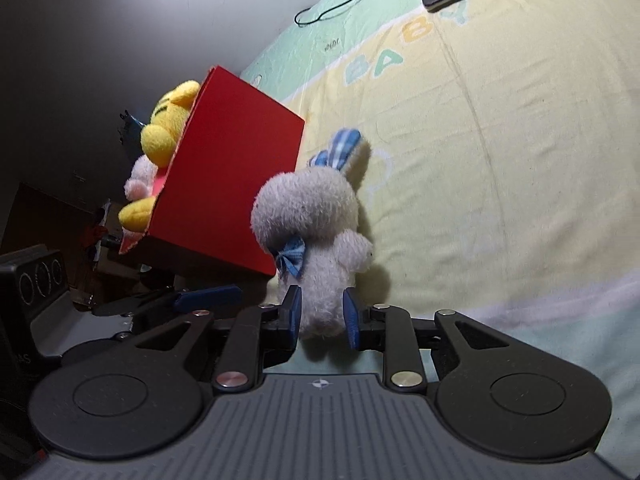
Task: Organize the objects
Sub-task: 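Grasp the second white bunny with the right gripper and lift it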
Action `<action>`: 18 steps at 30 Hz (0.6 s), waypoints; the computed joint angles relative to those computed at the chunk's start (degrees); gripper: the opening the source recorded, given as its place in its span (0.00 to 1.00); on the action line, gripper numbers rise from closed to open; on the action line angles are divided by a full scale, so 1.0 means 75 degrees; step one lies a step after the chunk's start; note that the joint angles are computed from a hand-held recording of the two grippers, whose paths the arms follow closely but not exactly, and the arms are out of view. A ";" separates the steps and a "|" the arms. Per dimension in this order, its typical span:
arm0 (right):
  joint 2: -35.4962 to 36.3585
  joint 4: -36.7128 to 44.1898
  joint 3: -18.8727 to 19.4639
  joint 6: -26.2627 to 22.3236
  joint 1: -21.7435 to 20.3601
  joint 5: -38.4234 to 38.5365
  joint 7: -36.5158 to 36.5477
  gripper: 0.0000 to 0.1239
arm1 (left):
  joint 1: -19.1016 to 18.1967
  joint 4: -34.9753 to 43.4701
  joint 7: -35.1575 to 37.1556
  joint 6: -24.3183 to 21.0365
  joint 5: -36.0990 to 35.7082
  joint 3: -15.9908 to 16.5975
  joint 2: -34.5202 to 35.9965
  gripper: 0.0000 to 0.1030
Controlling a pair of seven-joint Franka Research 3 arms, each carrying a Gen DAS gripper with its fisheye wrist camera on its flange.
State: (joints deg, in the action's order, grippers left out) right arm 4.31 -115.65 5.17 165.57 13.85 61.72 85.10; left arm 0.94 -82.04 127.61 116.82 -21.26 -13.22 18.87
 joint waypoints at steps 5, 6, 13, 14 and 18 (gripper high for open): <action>0.0513 0.0467 -0.0030 0.0191 -0.0070 -0.0378 0.0270 0.26 | -0.0203 0.0505 -0.0502 -0.0103 0.0282 -0.0023 0.0413 0.96; 0.0642 0.0595 0.0004 0.0140 -0.0116 -0.0413 0.0257 0.29 | -0.0240 0.0548 -0.0564 -0.0092 0.0368 -0.0033 0.0464 0.95; 0.1352 0.1469 0.0375 -0.0715 -0.0617 0.0436 -0.0860 0.39 | -0.0409 0.0907 -0.0782 -0.0242 0.0843 -0.0121 0.0862 0.86; 0.1442 0.1572 0.0372 -0.0843 -0.0638 0.0423 -0.0878 0.39 | -0.0421 0.0908 -0.0804 -0.0209 0.0886 -0.0124 0.0881 0.84; 0.1624 0.1758 0.0521 -0.1148 -0.0869 0.1217 -0.1354 0.40 | -0.0388 0.1165 -0.0962 -0.0379 0.0883 -0.0161 0.1067 0.84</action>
State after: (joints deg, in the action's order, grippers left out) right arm 16.49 -102.47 9.07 156.96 7.33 70.85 74.95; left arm -1.96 -73.30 120.39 113.98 -14.64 -14.43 26.88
